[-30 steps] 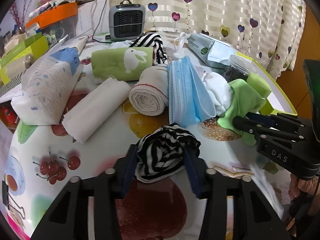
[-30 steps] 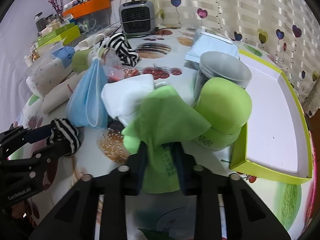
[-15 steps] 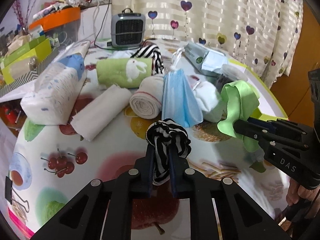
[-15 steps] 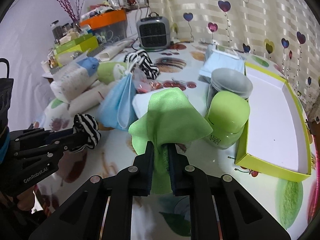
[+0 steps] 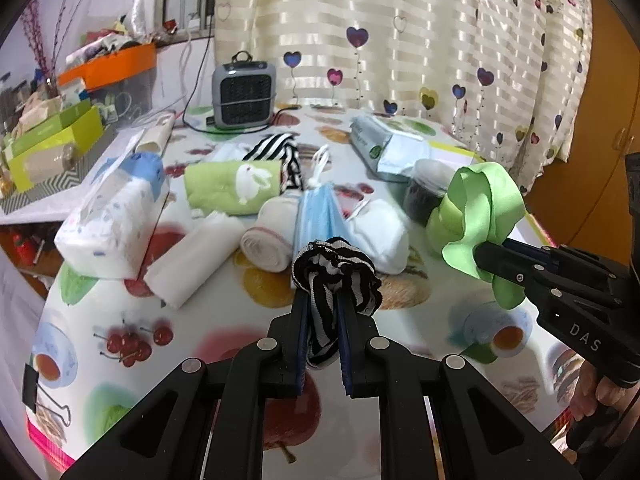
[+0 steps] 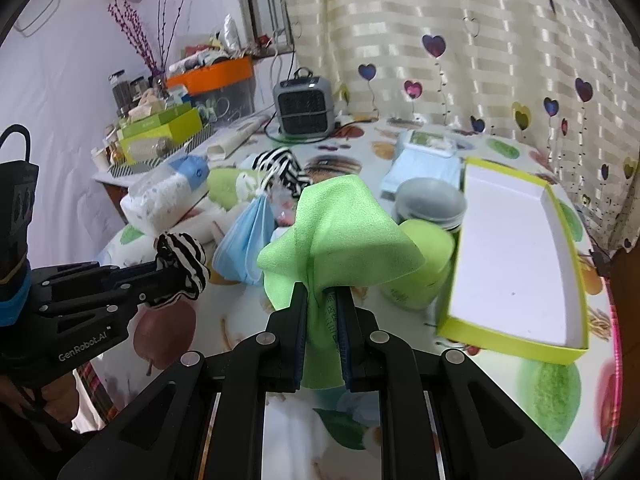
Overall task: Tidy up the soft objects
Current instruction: 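Carry the striped sock and green towel with both grippers over the white box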
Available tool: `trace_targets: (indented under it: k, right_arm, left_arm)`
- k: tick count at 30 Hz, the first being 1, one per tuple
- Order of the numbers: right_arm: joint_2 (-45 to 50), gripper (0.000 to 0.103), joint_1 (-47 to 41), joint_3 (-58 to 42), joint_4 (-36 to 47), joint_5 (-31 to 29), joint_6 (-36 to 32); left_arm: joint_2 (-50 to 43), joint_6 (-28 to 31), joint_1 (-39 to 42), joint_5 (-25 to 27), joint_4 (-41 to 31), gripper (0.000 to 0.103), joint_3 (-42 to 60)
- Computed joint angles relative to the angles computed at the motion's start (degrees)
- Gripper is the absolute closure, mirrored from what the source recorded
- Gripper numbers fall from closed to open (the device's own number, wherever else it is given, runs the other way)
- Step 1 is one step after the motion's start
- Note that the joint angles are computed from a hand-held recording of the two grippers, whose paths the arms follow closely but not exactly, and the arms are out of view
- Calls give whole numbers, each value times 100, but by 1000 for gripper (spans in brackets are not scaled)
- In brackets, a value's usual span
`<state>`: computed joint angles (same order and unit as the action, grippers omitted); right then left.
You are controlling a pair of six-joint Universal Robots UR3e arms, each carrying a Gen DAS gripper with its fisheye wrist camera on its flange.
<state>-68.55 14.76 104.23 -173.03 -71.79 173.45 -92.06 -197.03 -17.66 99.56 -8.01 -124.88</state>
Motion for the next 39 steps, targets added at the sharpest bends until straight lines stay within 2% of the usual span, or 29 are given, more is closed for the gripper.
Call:
trace_targets:
  k: [20,39]
  right_arm:
    - [-316,89,-1076,239,-150,110,108]
    - [504,88,-1719,-527,372,-21,69]
  left_arm:
    - [-1312,310,-397,-307,-303,90,2005]
    - [-3303,657,-845,-797,-1312,90,5007]
